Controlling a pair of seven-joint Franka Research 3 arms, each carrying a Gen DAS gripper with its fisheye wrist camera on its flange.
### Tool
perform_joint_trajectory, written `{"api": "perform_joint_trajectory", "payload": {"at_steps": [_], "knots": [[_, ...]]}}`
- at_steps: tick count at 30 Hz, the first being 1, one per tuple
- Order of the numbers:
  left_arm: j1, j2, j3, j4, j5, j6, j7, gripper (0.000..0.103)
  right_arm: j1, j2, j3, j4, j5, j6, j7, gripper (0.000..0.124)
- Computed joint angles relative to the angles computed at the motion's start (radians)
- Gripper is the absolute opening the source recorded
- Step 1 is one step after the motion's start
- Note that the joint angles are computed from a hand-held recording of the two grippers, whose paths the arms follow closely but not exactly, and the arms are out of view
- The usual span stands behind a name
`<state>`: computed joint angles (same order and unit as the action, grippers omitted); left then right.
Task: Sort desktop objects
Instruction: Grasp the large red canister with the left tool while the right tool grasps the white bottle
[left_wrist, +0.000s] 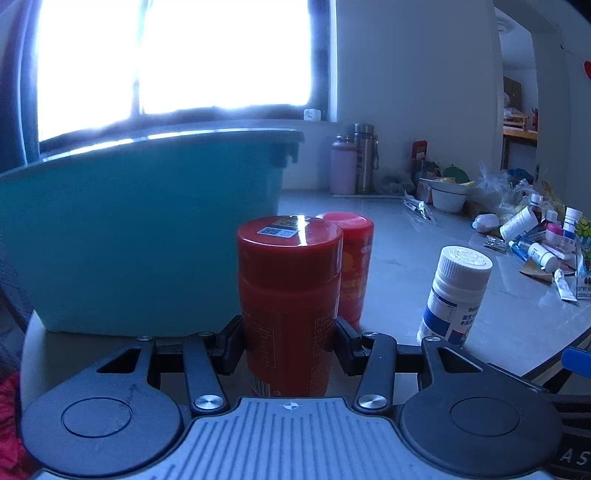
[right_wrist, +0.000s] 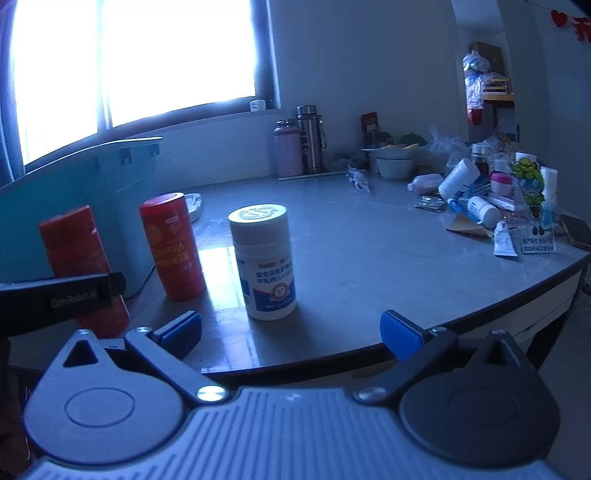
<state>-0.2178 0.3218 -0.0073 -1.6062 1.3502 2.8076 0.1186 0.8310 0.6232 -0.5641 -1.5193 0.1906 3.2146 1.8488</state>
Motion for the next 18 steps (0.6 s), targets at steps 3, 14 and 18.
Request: {"api": "perform_joint_trajectory", "payload": {"at_steps": [3, 14, 18], "knots": [[0.003, -0.012, -0.002, -0.013, -0.010, 0.000, 0.002, 0.050, -0.040, 0.010, 0.045, 0.033, -0.009, -0.008, -0.016, 0.103], [0.006, -0.009, -0.005, -0.008, 0.008, -0.024, -0.005, 0.050, -0.180, 0.144, 0.158, 0.280, -0.077, -0.088, -0.004, 0.103], [0.004, 0.004, -0.004, 0.005, 0.000, -0.036, -0.006, 0.050, -0.231, 0.191, 0.208, 0.364, -0.113, -0.114, -0.001, 0.103]]}}
